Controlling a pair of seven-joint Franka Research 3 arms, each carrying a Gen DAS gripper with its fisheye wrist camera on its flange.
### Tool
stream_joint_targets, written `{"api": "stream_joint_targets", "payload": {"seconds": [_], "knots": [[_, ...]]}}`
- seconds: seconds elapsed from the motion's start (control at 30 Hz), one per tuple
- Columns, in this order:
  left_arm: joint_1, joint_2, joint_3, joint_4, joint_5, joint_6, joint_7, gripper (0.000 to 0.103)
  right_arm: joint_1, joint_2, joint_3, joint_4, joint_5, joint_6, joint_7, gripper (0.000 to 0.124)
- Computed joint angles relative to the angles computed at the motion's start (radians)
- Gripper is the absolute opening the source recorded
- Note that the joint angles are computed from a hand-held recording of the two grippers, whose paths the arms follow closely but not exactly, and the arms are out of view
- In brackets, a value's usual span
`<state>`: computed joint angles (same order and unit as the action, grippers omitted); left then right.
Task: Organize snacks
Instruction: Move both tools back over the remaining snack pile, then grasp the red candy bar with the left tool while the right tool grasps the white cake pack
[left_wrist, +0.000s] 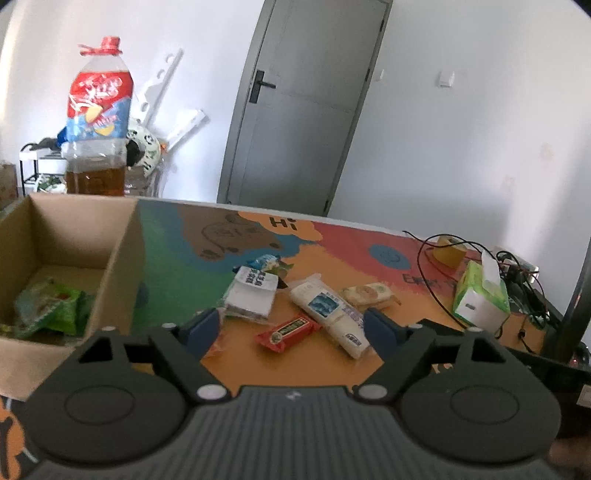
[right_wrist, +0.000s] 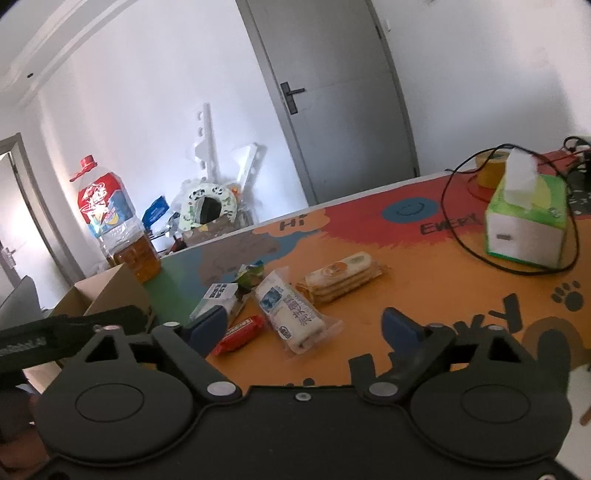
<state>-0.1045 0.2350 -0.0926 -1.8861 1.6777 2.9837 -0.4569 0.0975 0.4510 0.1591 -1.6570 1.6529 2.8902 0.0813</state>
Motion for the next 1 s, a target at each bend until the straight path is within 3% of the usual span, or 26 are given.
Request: {"api": "stream_joint_targets", "payload": {"seconds": [0.23,0.53,0.7,0.93,1.0], "knots": [[-0.011,0.098,0.028,0.074,-0.168,0.032,0.150,0.059,-0.014,0.088,0.013,0.089,-0.181,-0.030,0.177,0.063],[-0.038,0.210,0.065,0.157,-0.424,0.075,0.414,0.044,-0.051,0.206,0.072,0.220,-0.388,-0.058,0.343,0.057],[-0.051,0.264,0.075,0.209,-0.537,0.081,0.546,0.042,-0.079,0.260,0.119,0.275,-0.452,-0.052,0.363,0.056],[-0.069,0.314,0.081,0.242,-0.703,0.036,0.715,0.041,-0.086,0.314,0.128,0.323,-0.558,-0.088,0.471,0.049],[-0.070,0.321,0.082,0.240,-0.748,0.030,0.763,0.041,-0.113,0.310,0.164,0.310,-0.551,-0.100,0.430,0.049]]}}
